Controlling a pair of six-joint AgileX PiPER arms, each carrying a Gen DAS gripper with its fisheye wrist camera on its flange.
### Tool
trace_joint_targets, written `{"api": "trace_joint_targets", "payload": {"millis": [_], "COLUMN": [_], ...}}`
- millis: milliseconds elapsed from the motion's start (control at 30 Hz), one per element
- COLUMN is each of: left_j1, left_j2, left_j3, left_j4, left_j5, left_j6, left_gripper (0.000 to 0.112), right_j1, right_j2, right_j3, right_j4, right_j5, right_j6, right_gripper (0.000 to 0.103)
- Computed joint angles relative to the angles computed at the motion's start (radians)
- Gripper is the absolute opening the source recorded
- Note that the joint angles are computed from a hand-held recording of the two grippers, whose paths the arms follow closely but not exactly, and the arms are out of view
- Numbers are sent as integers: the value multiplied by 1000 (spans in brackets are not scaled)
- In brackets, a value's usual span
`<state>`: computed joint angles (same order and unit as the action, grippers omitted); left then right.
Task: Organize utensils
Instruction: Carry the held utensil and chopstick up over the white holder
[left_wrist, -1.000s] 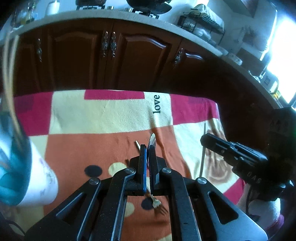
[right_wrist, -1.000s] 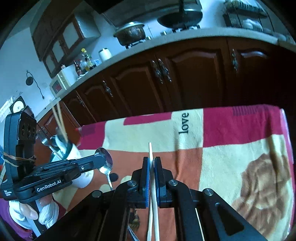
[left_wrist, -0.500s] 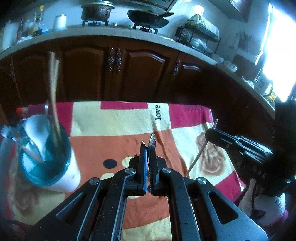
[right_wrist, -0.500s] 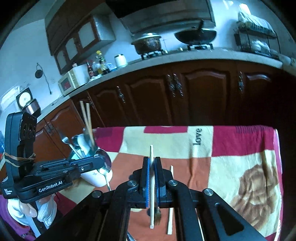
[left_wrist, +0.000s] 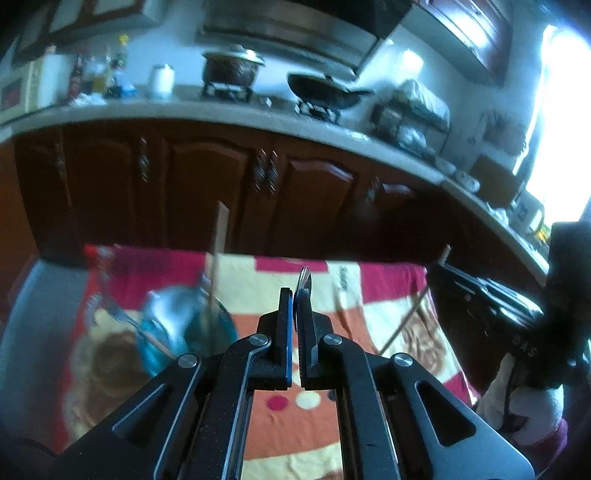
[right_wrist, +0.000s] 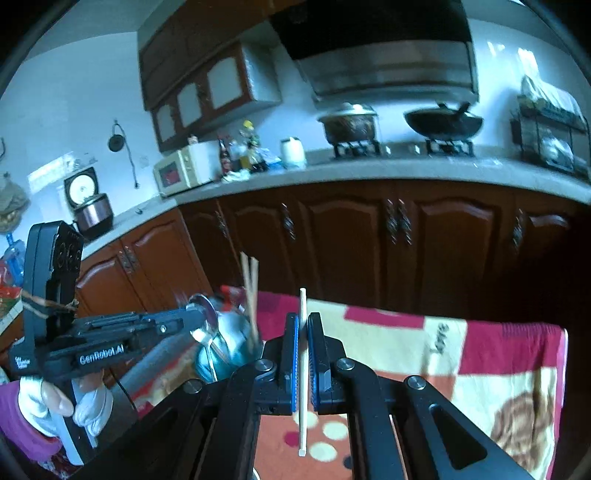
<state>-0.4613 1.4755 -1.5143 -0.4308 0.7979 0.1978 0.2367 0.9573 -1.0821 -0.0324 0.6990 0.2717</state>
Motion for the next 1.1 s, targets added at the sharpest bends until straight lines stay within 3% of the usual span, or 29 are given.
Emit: {"api": "trace_joint_targets", "payload": {"millis": [333, 467, 700, 833, 1100], "left_j1": [165, 179, 185, 173, 122], "left_j2": [56, 86, 121, 135, 140], "left_j3": [-139, -137, -85, -53, 53], "left_j4": [60, 156, 255, 336, 503], "left_j5": [-5, -81, -190, -249, -357], "left_j6": [25, -12, -43, -90, -190], "left_gripper": [1, 1, 1, 1, 1], "right_j1": [189, 237, 234, 232, 207], "right_j2": [204, 310, 453, 511, 573], "right_j3": [-221, -301, -371, -375, -335], "right_j4": [-195, -271, -271, -304, -223], "right_j5": [-30, -50, -88, -121, -171], "right_j6": [189, 248, 239, 265, 208], "right_gripper": [4, 4, 4, 4, 4]}}
